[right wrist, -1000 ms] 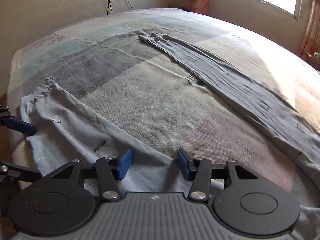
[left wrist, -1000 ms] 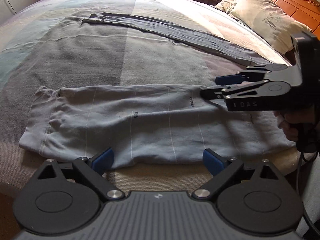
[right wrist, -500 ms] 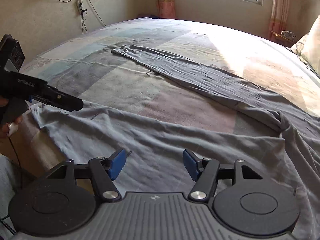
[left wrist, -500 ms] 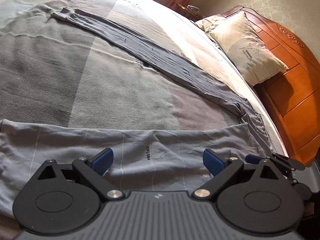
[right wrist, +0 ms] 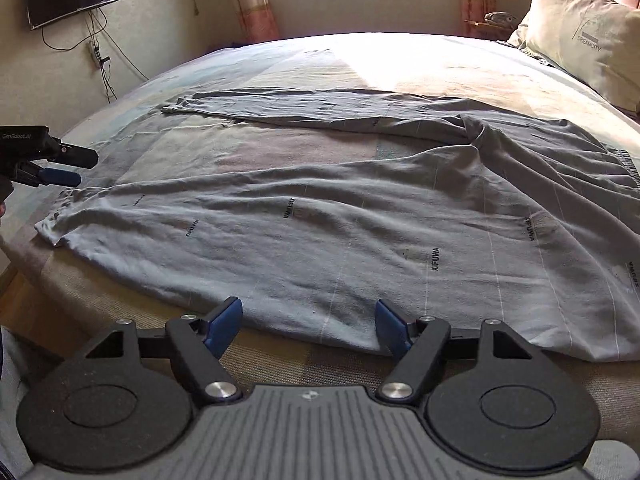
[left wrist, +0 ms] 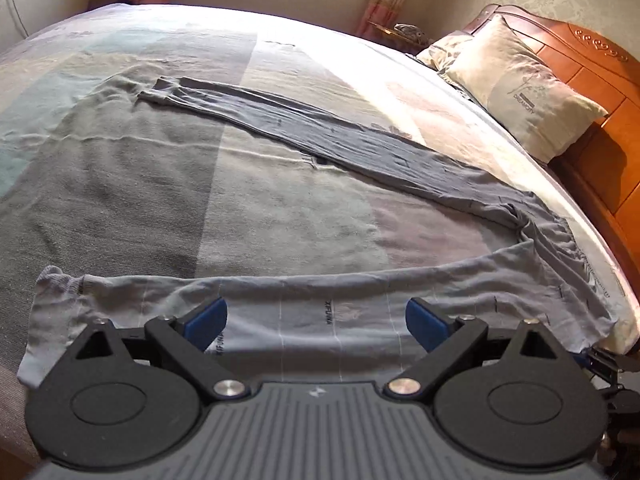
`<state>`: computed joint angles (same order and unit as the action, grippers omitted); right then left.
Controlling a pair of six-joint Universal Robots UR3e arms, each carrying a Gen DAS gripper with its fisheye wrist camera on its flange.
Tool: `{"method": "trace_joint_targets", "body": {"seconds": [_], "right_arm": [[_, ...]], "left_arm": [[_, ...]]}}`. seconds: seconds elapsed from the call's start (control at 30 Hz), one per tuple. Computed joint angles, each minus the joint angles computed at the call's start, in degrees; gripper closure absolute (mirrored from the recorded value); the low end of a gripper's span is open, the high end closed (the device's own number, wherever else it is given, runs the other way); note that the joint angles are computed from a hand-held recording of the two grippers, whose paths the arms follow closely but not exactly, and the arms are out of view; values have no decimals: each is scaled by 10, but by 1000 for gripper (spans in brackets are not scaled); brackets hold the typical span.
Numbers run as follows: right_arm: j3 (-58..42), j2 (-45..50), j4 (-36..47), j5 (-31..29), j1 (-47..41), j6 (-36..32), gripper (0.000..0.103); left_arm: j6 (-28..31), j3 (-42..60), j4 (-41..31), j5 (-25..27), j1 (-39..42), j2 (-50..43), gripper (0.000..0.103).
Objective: Fold clothes
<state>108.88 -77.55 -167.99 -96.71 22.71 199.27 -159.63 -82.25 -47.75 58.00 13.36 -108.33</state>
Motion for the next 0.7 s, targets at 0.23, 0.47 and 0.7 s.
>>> {"method": "trace_joint_targets", "body": {"seconds": [0.23, 0.47, 0.7], "right_arm": [[86, -20, -105, 33, -10, -6, 8], [90, -65, -64, -28, 11, -20, 7], [56, -55, -45, -43, 32, -68, 5]], "left_arm": [[-30, -142, 74, 69, -24, 62, 6], [48, -189, 132, 170, -87, 121, 6], [84, -227, 179, 152, -81, 120, 6]]}}
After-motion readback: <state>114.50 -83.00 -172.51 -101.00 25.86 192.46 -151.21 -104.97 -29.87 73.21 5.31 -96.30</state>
